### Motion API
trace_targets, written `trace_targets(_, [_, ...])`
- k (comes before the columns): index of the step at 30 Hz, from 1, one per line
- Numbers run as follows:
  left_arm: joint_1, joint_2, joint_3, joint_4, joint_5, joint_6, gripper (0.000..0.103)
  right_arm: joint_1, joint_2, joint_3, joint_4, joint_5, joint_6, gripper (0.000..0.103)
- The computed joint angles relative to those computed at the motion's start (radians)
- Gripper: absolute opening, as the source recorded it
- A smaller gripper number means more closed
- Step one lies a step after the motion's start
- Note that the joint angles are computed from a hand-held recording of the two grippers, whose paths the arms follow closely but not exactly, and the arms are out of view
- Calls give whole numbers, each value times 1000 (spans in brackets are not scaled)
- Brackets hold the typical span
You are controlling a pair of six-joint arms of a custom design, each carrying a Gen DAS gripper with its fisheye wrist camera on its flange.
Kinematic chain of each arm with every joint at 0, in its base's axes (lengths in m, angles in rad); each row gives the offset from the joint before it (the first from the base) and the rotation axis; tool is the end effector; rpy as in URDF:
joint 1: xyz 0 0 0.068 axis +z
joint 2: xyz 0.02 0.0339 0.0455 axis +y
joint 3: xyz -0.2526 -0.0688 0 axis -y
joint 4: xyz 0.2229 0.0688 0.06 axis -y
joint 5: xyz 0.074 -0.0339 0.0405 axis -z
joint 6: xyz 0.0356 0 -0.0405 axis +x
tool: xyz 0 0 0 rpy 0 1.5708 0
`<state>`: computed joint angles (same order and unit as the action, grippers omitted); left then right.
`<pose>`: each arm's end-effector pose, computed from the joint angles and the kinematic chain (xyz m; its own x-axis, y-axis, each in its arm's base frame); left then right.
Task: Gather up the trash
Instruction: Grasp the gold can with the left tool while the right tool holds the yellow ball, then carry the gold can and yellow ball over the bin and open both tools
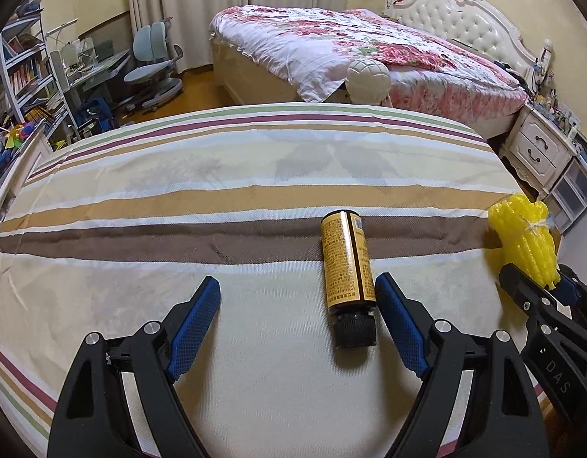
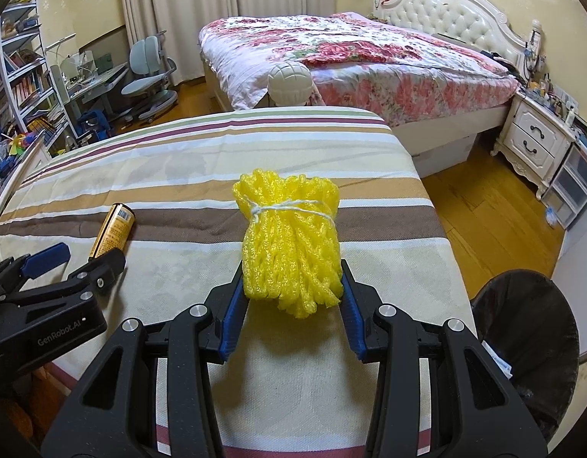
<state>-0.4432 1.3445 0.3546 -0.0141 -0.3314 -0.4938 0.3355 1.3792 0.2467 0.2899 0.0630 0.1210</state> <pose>0.1799 -0.0726 0.1154 -0.7885 -0.1218 -0.6029 -0.1431 0.9896 -0.0128 0.1837 0.0617 0.1034 -0.7345 -0.1285 -0.6663 -0.2018 0.9788 0.0337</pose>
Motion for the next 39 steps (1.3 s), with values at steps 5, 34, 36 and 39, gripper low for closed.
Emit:
trace_targets(5, [-5,29,11,21,2,20,70,4,-1,4,-7,1,4,43])
trace_targets(34, [-295,-282,-129,-129,-177,-139,25,66,-305,-156,-147,18,55,41])
trace_targets(36, [-343,-300,-133,-159,-207,-181,25,65,-382,-176,-202,14,59,41])
trace_targets(39, [-405,-310,-136,-191,-236,-235,25,69,-500,-198,-295,18,61,41])
